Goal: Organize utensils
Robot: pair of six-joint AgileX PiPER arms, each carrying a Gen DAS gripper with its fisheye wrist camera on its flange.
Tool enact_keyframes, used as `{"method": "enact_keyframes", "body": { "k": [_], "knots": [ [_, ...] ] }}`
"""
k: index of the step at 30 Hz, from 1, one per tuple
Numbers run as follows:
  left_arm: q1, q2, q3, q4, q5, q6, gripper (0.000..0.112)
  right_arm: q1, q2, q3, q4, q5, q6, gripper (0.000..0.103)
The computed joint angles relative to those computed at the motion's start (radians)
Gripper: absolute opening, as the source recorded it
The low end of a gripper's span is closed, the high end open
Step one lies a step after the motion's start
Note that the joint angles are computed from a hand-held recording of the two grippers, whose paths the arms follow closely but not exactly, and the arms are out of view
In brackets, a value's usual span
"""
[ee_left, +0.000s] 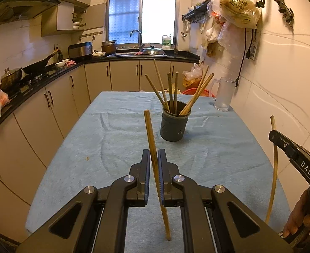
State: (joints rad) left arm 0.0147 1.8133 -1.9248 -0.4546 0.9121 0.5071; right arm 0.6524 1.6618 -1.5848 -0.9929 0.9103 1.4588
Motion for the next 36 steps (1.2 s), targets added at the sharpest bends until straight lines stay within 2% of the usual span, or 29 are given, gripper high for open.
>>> {"method": "enact_keyframes", "body": {
  "k": [7, 10, 14, 18, 21, 28, 31, 34, 36],
  "knots": [
    [0.023, 0.011, 0.002, -0.015, -0.004, 0.005, 0.007, -0.012, 0.039, -0.022, 0.026, -0.001, -0.022, 0.007],
    [0.038, 0.019, -0.008, -0.03, 0.007, 0.004, 0.007, -0.01, 0.075, -0.03, -0.03, 0.037, 0.02, 0.007],
    [0.052, 0.027, -0.015, -0.049, 0.018, 0.001, 0.007, 0.003, 0.091, 0.017, -0.266, 0.11, 0.251, 0.007],
    [0.054, 0.05, -0.046, -0.058, 0.06, 0.004, 0.007, 0.008, 0.144, 0.035, -0.424, 0.219, 0.362, 0.007],
    [0.046, 0.068, -0.065, -0.053, 0.08, -0.002, 0.007, -0.002, 0.167, 0.054, -0.444, 0.245, 0.373, 0.007],
    [0.023, 0.059, -0.04, -0.049, 0.048, 0.018, 0.005, 0.0, 0.129, 0.144, -0.435, 0.254, 0.427, 0.007],
    [0.02, 0.079, -0.062, -0.026, 0.058, 0.007, 0.005, -0.002, 0.11, 0.126, -0.351, 0.244, 0.335, 0.007],
    [0.023, 0.163, -0.166, 0.04, 0.122, -0.063, 0.005, -0.081, 0.082, 0.058, -0.067, 0.1, 0.082, 0.007],
    [0.025, 0.271, -0.309, 0.091, 0.215, -0.125, 0.005, -0.158, 0.096, 0.023, 0.133, 0.015, -0.106, 0.007]
  ]
}}
